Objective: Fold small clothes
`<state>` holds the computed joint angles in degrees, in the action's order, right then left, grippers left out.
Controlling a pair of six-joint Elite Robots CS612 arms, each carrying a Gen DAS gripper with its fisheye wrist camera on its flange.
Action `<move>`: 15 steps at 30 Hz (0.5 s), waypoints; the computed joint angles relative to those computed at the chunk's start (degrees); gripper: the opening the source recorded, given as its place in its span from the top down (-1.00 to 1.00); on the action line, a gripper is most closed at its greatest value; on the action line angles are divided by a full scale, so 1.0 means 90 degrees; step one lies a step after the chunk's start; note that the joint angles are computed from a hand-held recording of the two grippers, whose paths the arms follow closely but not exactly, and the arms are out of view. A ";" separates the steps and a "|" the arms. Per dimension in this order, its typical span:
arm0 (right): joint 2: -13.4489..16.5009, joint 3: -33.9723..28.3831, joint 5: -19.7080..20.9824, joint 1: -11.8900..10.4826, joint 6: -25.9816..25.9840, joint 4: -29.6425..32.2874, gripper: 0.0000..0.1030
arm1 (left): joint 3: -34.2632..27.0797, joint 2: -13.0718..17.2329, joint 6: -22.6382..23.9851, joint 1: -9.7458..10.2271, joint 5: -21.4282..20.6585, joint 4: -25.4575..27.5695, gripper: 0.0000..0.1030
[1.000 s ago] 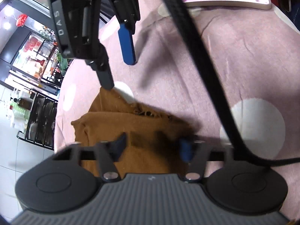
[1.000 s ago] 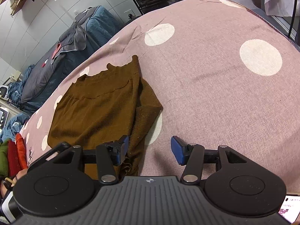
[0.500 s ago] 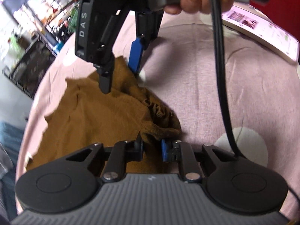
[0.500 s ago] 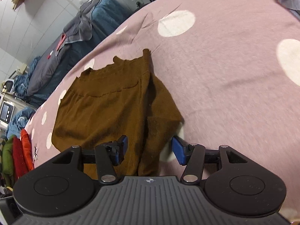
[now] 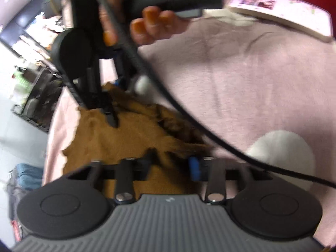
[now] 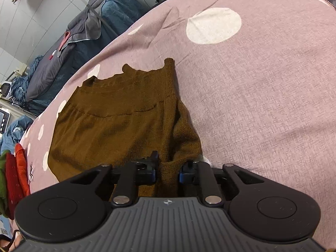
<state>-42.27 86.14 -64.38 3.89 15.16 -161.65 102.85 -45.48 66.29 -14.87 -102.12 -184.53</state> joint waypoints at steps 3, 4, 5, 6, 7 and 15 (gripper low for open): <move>-0.0022 0.0019 0.0029 -0.0018 -0.0046 0.0052 0.50 | 0.0070 0.0002 -0.0087 -0.0017 0.0045 -0.0179 0.81; -0.0021 0.0010 0.0031 -0.0018 -0.0048 0.0073 0.51 | 0.0100 -0.0028 -0.0175 -0.0005 0.0012 -0.0160 0.83; -0.0027 0.0015 0.0040 -0.0024 -0.0041 0.0085 0.51 | 0.0110 -0.0065 -0.0331 0.0012 -0.0037 -0.0074 0.84; -0.0027 0.0005 0.0029 -0.0018 -0.0031 0.0106 0.54 | 0.0059 -0.0085 -0.0552 0.0041 -0.0124 0.0075 0.85; -0.0026 -0.0008 0.0001 -0.0011 -0.0023 0.0128 0.59 | -0.0040 -0.0083 -0.0798 0.0081 -0.0222 0.0257 0.85; -0.0037 -0.0016 -0.0083 0.0005 0.0233 0.0052 0.77 | -0.0518 -0.0123 -0.2881 0.0343 -0.0790 0.1335 0.85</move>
